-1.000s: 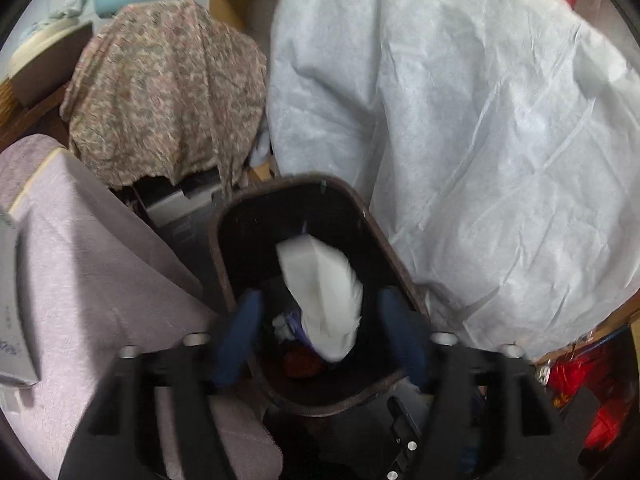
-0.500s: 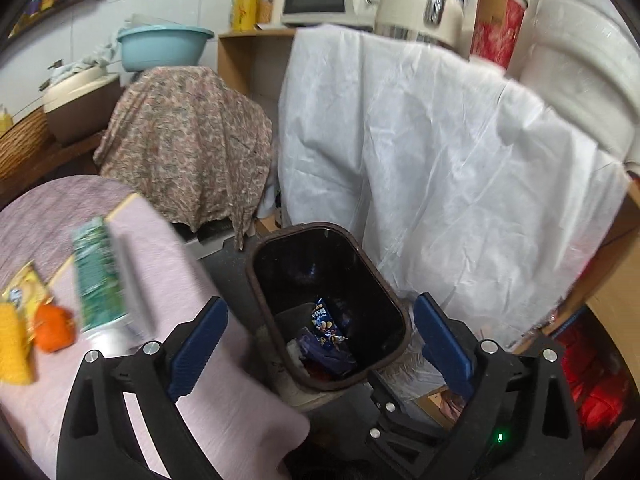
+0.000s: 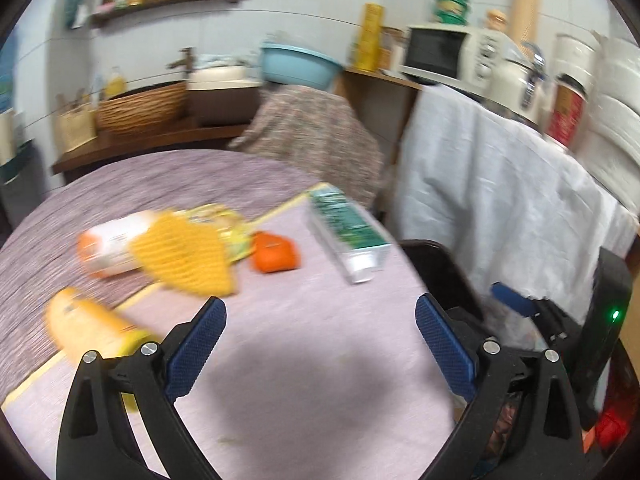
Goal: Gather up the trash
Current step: 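Grasp the yellow can with the left tool while the right tool grasps the green carton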
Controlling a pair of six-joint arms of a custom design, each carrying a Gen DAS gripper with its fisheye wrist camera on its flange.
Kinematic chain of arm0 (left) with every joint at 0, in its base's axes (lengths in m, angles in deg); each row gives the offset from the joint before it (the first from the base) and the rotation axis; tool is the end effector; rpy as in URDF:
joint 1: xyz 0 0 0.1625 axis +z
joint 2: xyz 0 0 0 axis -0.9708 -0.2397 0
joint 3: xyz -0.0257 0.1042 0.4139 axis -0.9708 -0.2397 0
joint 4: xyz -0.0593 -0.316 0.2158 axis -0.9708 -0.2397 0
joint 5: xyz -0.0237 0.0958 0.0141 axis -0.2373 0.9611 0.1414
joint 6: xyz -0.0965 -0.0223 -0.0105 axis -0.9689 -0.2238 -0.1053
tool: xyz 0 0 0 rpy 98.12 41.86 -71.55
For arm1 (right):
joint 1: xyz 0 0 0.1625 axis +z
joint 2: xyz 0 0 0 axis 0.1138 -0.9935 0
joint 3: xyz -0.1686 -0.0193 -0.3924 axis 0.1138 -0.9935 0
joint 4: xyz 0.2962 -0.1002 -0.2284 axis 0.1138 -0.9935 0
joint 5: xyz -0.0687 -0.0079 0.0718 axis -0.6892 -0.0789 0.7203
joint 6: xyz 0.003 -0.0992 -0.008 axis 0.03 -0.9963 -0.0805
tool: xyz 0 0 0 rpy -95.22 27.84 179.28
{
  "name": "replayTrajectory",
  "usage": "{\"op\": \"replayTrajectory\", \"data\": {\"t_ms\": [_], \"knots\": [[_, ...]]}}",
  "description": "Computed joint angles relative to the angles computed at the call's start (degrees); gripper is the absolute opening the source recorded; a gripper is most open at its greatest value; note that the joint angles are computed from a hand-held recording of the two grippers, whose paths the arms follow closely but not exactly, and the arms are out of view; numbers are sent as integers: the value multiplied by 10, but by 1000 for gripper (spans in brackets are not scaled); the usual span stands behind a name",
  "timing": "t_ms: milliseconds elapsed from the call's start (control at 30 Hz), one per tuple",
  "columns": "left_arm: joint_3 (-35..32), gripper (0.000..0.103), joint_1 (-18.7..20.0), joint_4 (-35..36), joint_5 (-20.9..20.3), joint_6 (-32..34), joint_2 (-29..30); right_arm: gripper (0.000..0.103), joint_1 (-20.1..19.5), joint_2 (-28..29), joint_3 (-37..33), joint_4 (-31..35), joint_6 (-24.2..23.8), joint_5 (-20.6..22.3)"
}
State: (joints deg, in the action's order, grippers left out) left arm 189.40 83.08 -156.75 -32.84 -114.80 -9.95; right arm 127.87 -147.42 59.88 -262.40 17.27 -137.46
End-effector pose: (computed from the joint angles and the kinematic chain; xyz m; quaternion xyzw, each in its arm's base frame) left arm -0.3810 -0.2588 0.2901 0.2416 0.8636 -0.3665 0.2480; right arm 0.3170 -0.2485 0.3035 0.1789 -0.8396 0.4222 0.2911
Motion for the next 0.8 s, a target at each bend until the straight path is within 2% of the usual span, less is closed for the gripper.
{"op": "replayTrajectory", "data": {"t_ms": [100, 267, 400, 500, 600, 667, 800], "knots": [[1, 94, -15, 122, 13, -99, -51, 86, 4, 19, -19, 17, 3, 14], [1, 94, -31, 274, 6, -243, -134, 86, 6, 41, -66, 82, 9, 39], [-9, 94, -33, 356, -4, -318, -168, 86, -13, 70, -128, 153, -3, 55], [-11, 94, -29, 374, -9, -355, -193, 86, -41, 90, -175, 202, 8, 70], [-8, 94, -27, 385, -16, -386, -212, 85, -71, 121, -233, 292, 34, 55], [-4, 94, -24, 385, -25, -400, -222, 85, -89, 136, -264, 343, 52, 63], [-3, 94, -14, 384, -32, -419, -234, 85, -107, 168, -315, 414, 76, 60]]}}
